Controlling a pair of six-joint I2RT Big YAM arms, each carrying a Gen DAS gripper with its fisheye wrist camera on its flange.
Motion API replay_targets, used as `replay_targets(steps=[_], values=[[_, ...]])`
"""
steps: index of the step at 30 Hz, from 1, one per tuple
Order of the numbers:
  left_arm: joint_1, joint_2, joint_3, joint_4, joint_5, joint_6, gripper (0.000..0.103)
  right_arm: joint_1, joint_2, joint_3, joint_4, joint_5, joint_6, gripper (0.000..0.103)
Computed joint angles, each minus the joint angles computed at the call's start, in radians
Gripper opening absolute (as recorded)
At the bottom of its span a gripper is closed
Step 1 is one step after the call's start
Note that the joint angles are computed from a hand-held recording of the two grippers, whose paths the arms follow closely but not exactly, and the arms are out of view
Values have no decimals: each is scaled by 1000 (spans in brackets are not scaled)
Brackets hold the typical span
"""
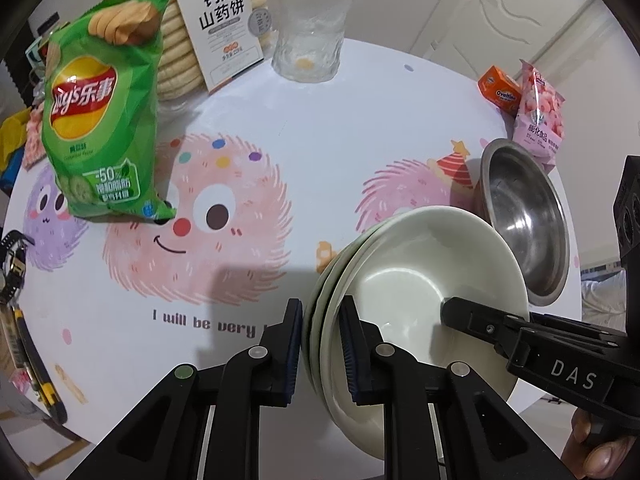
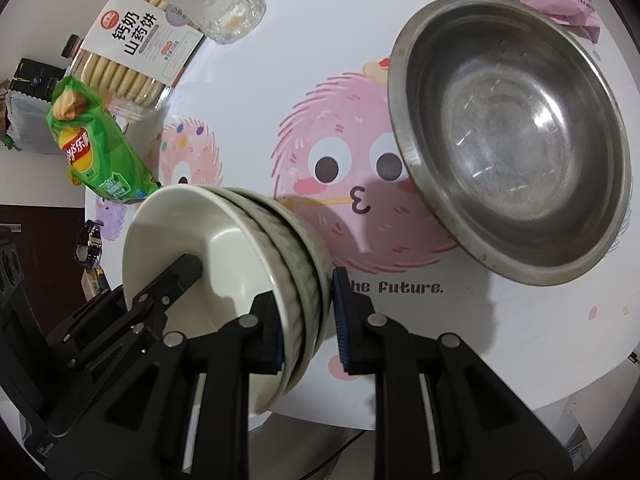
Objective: Organize plates and bowls
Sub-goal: 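Lift and carry the bowl stack over the steel bowl with both grippers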
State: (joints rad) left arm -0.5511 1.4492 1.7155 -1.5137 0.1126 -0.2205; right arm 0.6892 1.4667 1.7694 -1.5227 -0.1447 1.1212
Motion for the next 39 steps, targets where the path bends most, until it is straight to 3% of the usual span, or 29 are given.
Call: replay_targets(steps=[22, 39], values=[[-7, 48, 157, -66, -16, 3, 18, -37, -13, 88, -51, 1, -38, 23], [-94, 197, 459, -159, -40, 22, 18, -107, -54, 177, -127, 74, -45, 23]])
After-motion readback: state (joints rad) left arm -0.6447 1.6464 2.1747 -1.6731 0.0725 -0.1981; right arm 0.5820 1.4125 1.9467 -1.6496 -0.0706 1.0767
